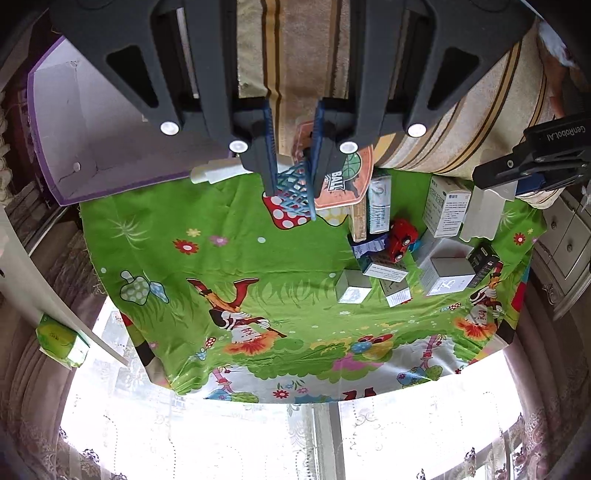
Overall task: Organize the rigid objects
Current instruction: 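Carry holder and toothbrush card into the purple box and open both tools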
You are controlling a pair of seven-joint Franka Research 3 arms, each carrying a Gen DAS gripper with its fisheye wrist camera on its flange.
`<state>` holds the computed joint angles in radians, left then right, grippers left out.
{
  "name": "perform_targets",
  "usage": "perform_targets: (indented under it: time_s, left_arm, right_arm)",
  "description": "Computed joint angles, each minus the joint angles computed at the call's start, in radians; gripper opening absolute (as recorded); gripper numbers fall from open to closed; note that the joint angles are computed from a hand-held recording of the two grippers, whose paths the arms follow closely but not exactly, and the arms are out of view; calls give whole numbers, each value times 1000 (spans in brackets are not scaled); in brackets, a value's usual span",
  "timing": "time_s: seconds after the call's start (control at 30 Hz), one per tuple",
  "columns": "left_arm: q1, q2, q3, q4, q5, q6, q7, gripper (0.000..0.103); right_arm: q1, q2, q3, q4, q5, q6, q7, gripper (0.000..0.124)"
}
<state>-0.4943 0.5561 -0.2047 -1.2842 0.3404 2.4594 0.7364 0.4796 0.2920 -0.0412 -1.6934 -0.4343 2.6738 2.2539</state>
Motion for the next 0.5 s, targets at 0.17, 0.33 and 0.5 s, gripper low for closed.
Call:
perform_targets:
  time_s: [0.17, 0.33, 0.5]
  left_arm:
    - [-15, 51, -32, 79, -27, -13, 84, 65]
    - [-36, 111, -63, 173, -82, -33, 202, 64]
    - [-74, 182, -83, 289, -134, -69, 323, 65]
  right_arm:
    - [-26, -113, -19, -148, -58, 15, 98, 20]
    - [-94, -210, 8, -272, -117, 4, 183, 20]
    - [-168, -288, 50, -370, -135, -14, 224, 20]
